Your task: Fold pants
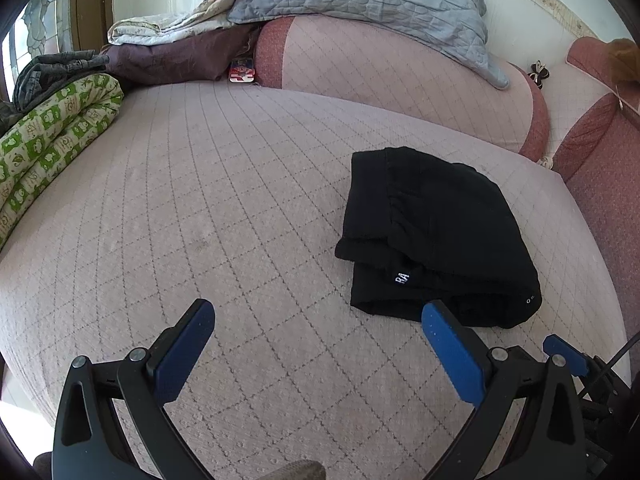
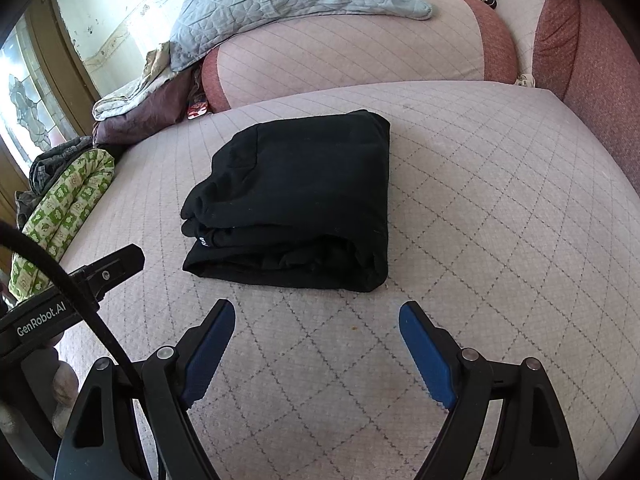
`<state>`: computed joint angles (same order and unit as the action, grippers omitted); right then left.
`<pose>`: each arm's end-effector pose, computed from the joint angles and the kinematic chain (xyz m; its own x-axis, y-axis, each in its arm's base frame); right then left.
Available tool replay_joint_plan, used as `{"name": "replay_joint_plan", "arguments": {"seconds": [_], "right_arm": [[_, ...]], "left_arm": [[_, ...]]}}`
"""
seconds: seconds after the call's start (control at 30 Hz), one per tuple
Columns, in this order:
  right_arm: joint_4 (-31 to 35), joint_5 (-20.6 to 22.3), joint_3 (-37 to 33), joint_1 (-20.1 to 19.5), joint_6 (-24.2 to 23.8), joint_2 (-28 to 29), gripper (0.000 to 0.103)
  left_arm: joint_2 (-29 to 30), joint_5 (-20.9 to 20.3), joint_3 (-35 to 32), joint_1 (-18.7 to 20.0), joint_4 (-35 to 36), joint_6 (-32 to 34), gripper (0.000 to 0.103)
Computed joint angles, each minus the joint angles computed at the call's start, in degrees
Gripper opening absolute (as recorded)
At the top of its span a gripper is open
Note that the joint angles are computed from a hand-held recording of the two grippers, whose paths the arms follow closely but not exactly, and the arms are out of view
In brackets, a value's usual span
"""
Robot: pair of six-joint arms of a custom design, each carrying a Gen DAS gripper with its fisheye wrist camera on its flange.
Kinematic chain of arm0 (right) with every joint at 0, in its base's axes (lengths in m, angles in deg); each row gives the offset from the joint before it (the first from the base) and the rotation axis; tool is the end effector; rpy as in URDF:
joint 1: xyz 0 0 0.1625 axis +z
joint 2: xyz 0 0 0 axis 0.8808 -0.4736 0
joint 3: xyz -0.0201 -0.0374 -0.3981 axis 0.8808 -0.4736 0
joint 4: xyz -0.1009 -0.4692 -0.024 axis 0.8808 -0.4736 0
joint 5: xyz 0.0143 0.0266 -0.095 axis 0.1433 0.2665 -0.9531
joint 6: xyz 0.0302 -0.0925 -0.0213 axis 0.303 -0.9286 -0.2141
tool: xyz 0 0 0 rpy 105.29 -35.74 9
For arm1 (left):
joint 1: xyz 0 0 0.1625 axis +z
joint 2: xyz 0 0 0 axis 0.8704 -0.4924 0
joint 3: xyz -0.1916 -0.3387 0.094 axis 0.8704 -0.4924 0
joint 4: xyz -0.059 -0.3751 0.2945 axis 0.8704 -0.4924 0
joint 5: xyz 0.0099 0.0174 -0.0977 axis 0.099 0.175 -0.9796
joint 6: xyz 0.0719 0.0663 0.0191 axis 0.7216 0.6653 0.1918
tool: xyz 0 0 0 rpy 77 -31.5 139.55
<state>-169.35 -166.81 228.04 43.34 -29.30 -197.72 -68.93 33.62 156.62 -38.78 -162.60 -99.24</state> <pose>0.1700 -0.3203 0.2550 -0.8684 -0.0312 0.4950 -0.3022 0.8246 -0.4782 -0.3138 -0.3521 0.1154 -0.7522 -0.0753 -0.6546 0.3627 0.7821 -0.5067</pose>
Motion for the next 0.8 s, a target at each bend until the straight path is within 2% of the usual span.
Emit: {"name": "replay_joint_plan", "arguments": {"seconds": [0.8], "right_arm": [[-0.1,0.2,0.5,-0.3,-0.4,-0.1,0.09]], "left_arm": [[0.8,-3.2,0.0,1.3,-2.1,1.1,0.103]]}}
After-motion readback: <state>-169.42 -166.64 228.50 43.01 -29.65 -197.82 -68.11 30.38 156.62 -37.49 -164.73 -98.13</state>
